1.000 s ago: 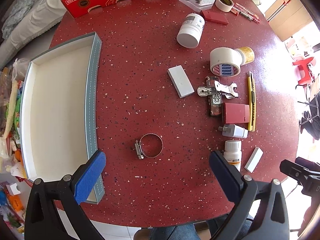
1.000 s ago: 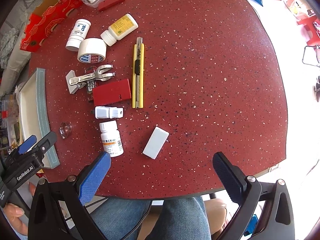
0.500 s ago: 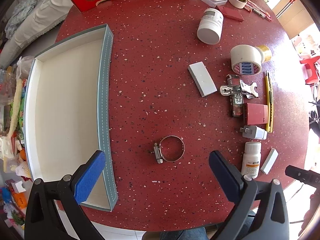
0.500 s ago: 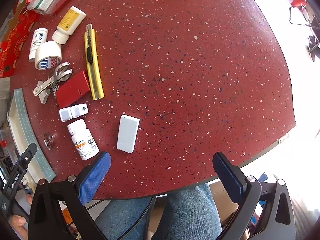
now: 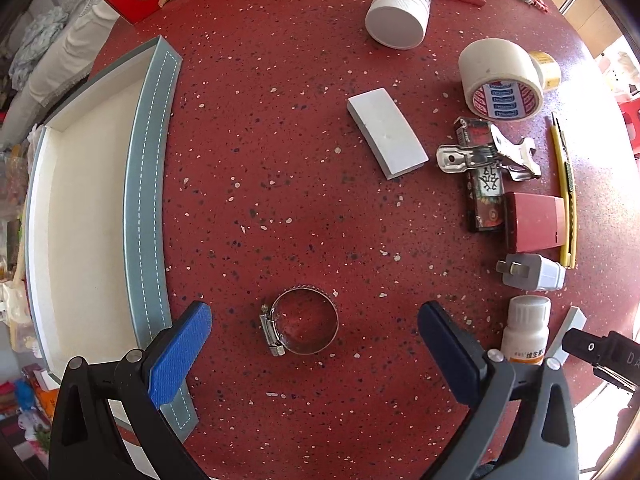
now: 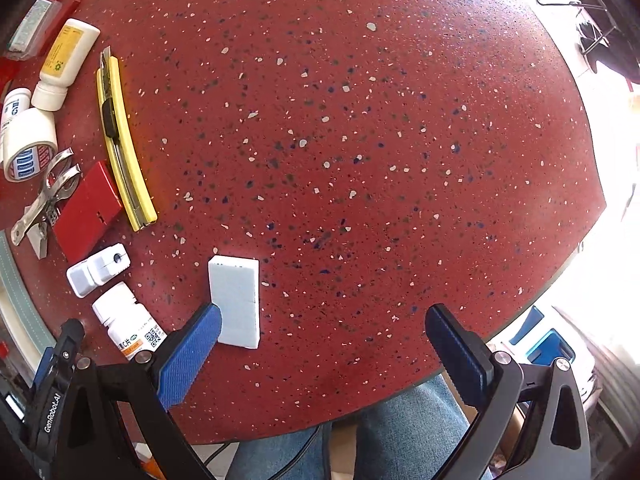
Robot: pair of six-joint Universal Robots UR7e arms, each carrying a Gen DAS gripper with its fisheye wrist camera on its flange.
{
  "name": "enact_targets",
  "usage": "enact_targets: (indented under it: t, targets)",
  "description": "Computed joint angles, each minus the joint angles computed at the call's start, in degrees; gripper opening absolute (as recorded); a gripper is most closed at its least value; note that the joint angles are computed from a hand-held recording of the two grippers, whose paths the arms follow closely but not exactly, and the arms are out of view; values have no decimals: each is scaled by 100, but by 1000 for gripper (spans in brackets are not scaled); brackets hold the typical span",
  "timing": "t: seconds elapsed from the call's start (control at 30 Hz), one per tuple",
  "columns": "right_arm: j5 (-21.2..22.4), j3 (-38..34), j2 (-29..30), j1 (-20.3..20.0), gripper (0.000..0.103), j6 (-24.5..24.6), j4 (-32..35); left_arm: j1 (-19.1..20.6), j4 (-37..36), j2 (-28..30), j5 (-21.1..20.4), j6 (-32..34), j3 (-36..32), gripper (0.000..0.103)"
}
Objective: Organize rigid objects
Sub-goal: 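Close the left tool on the hose clamp while the right tool grasps the white eraser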
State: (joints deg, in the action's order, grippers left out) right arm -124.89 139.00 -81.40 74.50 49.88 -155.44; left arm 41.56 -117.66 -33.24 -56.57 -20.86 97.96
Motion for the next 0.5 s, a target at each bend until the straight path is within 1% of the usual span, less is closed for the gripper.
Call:
enact_targets:
  t: [0.03,0.1,0.13,0.17,0.23,0.3,0.37,0.43,0.5]
  targets:
    - [20,-90,107,32,103,6,-50,11,-8,33,1,-51,10,103]
    - [47,-345,282,62,103,66,340,77,-16,73,0,-122,16,103]
    - [152,-375,331,36,103,-4,300,106,-59,80,-44,-157,34,103]
    - [140,-400,373,65,103,23,255,129,-163,71,-81,-195,76,103]
    - [18,-442,416,135,103,72,324,167,-197,93,-145,-242,71,103]
    - [-165,-466,475,288,103,147,214,199,-226,92,-157,-223,75,103]
    - [-296,-653,553,391,103,19,370,203,-331,96,-157,-236,136,103]
    - [-239,-864,693,383,103,-239,527,241,-454,67,-230,-343,222,103]
    - [-251,-1087,809,483,103,-278,667,346,-662,-53,-322,-472,392,103]
